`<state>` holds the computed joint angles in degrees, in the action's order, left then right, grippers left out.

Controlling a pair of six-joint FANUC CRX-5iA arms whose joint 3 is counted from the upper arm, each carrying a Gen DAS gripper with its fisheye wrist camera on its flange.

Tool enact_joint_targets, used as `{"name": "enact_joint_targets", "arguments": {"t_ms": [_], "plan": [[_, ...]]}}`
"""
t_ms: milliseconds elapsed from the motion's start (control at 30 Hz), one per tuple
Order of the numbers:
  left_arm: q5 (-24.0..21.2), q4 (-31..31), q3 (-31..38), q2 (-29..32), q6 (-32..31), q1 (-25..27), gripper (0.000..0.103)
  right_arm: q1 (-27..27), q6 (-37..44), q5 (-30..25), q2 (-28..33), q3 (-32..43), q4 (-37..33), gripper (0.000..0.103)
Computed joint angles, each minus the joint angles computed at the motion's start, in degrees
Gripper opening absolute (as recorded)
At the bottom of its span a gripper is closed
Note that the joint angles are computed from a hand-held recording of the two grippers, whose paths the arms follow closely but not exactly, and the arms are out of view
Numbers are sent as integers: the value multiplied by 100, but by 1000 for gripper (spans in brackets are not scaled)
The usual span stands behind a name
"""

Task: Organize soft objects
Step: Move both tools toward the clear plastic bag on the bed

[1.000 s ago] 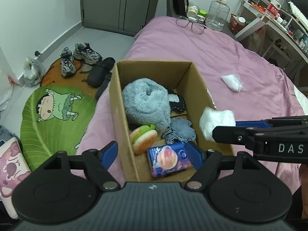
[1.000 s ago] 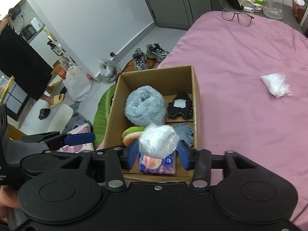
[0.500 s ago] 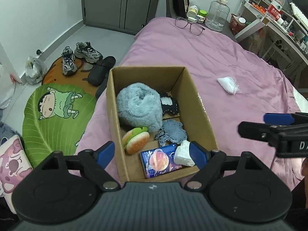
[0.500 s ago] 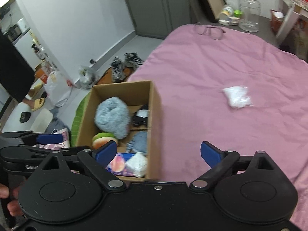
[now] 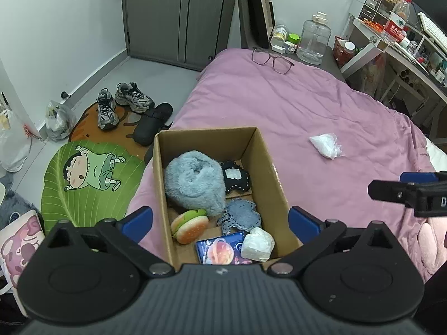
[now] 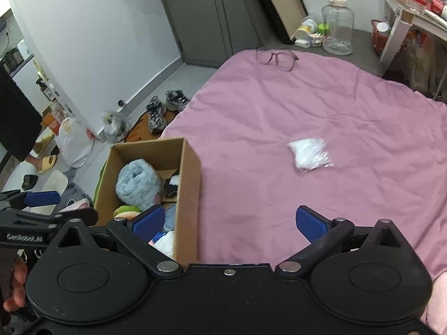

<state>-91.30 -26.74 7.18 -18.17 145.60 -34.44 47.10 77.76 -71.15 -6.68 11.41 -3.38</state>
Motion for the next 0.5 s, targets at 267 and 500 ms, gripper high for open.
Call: {"name": "enact_joint_targets", "arguments": {"t_ms": [267, 500], "plan": [[-5, -99, 314, 219, -193, -104, 103, -379, 196, 254, 36, 6, -213, 103], [40, -30, 643, 548, -329, -39, 103, -847, 483, 342, 95, 2, -814, 103]]}}
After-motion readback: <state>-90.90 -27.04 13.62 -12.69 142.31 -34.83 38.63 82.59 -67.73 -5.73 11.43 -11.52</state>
